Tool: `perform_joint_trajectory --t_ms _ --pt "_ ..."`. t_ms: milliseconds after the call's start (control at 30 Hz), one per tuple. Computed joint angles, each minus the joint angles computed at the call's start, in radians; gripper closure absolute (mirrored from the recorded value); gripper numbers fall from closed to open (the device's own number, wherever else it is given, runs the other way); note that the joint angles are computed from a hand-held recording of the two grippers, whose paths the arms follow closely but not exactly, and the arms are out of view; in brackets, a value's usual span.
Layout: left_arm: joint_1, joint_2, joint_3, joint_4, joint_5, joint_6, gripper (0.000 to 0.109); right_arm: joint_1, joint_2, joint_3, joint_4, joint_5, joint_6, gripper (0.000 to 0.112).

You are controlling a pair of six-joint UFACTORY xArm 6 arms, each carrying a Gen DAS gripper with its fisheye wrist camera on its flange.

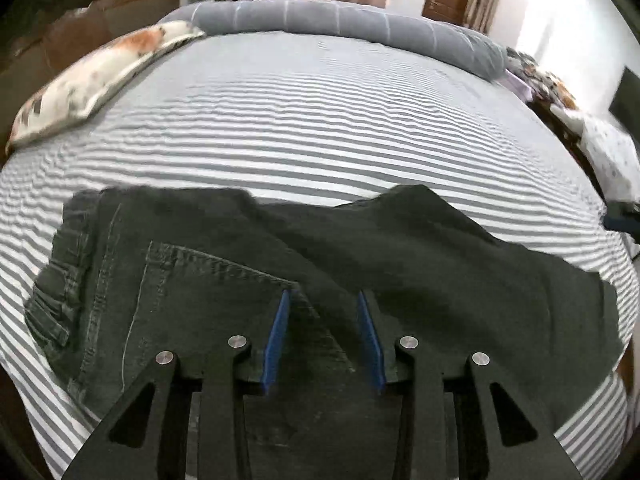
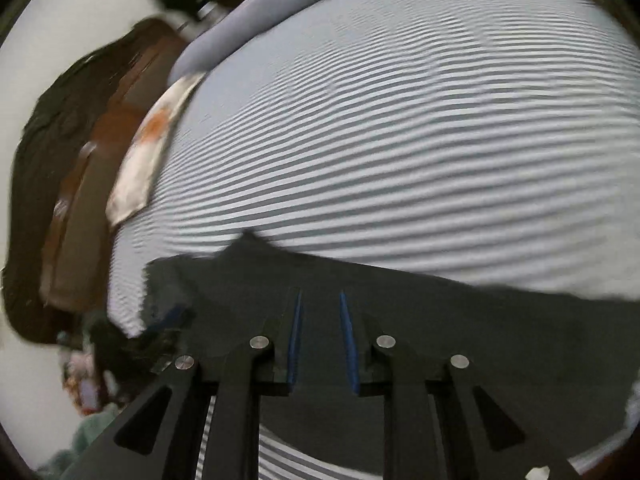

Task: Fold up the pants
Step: 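Lift the jeans with both tools and fold them over toward the waistband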

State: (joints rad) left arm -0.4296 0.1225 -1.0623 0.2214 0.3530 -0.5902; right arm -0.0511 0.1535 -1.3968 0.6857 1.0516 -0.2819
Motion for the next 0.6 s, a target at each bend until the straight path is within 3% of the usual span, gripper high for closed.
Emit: perform_joint_trajectory --t_ms 100,233,400,600 --pt "0.005 0.004 0.001 -0.084 -0.053 0.084 0.072 0.067 0.106 -0.115 0.005 0.031 0.019 0.093" --pt "0.002 0.047 -0.060 -0.092 -0.097 0.166 0.069 0.133 0.278 -0.301 -0.034 0.080 0.066 0.093" --pt "-0.001 0.154 -0.173 -0.187 -0.065 0.252 0.066 0.164 0.437 -0.481 -0.067 0.135 0.119 0.093" --pt "0.008 0.176 -0.167 -0.231 -0.016 0.229 0.066 0.168 0.561 -0.621 -0.029 0.221 0.106 0.093"
